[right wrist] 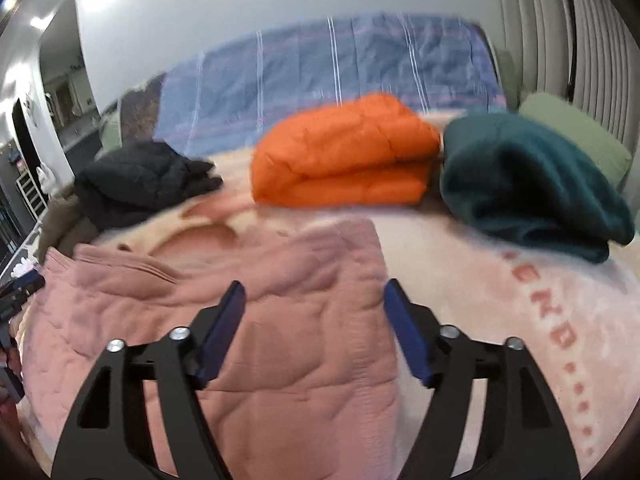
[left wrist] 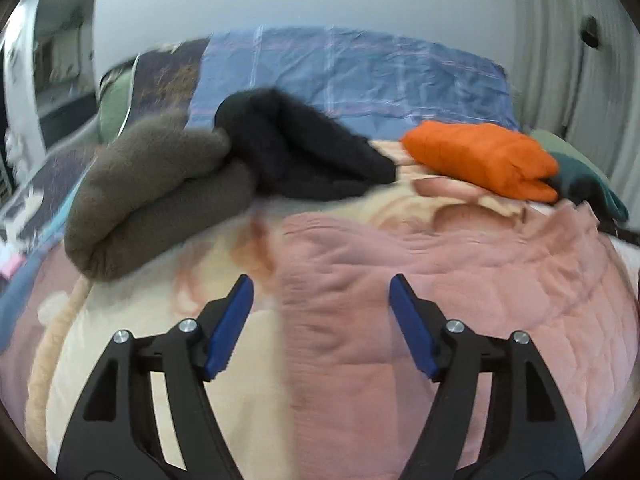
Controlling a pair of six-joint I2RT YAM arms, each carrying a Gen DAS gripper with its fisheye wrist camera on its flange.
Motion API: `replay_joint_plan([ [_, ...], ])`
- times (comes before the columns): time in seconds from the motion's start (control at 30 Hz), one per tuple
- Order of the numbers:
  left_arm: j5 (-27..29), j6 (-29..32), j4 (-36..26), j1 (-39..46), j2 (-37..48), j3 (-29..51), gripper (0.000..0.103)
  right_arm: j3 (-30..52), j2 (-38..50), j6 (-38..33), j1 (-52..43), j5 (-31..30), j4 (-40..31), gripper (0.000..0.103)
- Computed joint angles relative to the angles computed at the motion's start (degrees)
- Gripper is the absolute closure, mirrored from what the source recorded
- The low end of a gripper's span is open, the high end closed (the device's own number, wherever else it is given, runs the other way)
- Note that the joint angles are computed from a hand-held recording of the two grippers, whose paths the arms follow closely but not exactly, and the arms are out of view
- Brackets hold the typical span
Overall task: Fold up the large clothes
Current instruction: 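Grasp the folded jacket edge with the left tool and smooth it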
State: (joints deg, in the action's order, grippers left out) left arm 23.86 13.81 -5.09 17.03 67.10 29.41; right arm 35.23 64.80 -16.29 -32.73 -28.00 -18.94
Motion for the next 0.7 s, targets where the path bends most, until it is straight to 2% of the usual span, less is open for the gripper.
replay_joint_plan([
  [0.03, 2.7, 0.1, -2.2, 0.9, 4.2, 2.6, 0.029, 1.4, 2.9, -0.5, 0.0, -0.3, -1.3, 0.024],
  [0.07, 7.8, 0.5, -5.3, 2.7, 9.0, 5.7, 0.050, 3.7, 7.1, -1.2, -0.5, -2.2, -3.5, 0.028],
  [0.1, 11.2, 1.4, -7.9, 3.5, 11.6, 7.6, 0.072, 4.5, 9.4, -1.2, -1.0, -3.8, -4.0, 0.038],
  [0.13, 11.4, 1.1, -8.5, 3.4, 11.4, 8.0, 0.076, 4.7, 10.0, -0.9, -1.4, -4.7, -4.1, 0.060],
  [0.17, 12.7, 1.5, -8.8, 3.9, 9.4, 7.7, 0.092, 4.0, 8.3, 0.5, -2.0, -4.5, -3.1, 0.093],
  [0.27, 15.2, -0.6, -8.0, 6.4, -0.6, 4.8, 0.092, 2.6, -0.2, 2.6, -9.5, -14.8, -3.7, 0.093],
  [0.33, 16.0, -1.6, -8.1, 8.0, -5.1, 4.2, 0.092, 2.4, -4.8, 3.3, -11.3, -17.3, -4.4, 0.093],
  [0.37, 14.8, -1.4, -8.6, 7.8, -5.3, 4.8, 0.092, 2.2, -7.1, 3.9, -10.8, -16.6, -3.9, 0.093],
  [0.43, 8.9, -1.6, -6.6, 5.2, -2.8, 4.9, 0.092, 1.8, -7.1, 5.4, -7.0, -11.2, -1.4, 0.092],
  [0.47, 4.3, -0.4, -5.8, 2.6, 2.0, 5.2, 0.091, 1.9, -4.7, 5.7, -4.0, -6.6, -0.3, 0.090],
  [0.5, 1.9, 0.0, -4.9, 1.2, 5.7, 5.4, 0.089, 2.1, -1.3, 5.9, -0.8, -1.2, 0.9, 0.090],
  [0.53, -2.0, -0.7, -1.4, -1.0, 10.5, 4.2, 0.087, 1.7, 2.7, 5.9, 2.2, 4.5, 2.3, 0.086],
  [0.57, -1.3, -0.4, 2.6, -1.1, 12.4, 2.6, 0.084, 0.2, 7.3, 7.2, 5.0, 10.7, 5.3, 0.083],
  [0.6, -0.1, -0.6, 7.0, -0.4, 12.3, 0.2, 0.083, -1.1, 9.0, 8.1, 5.5, 11.7, 7.7, 0.082],
  [0.63, 0.6, -0.7, 7.1, 0.0, 12.1, 0.1, 0.082, -2.8, 7.9, 8.9, 5.3, 12.1, 9.4, 0.077],
  [0.7, 2.2, -0.8, 5.9, 1.5, 11.5, 0.4, 0.078, -3.5, 3.6, 9.3, 6.0, 14.8, 7.8, 0.069],
])
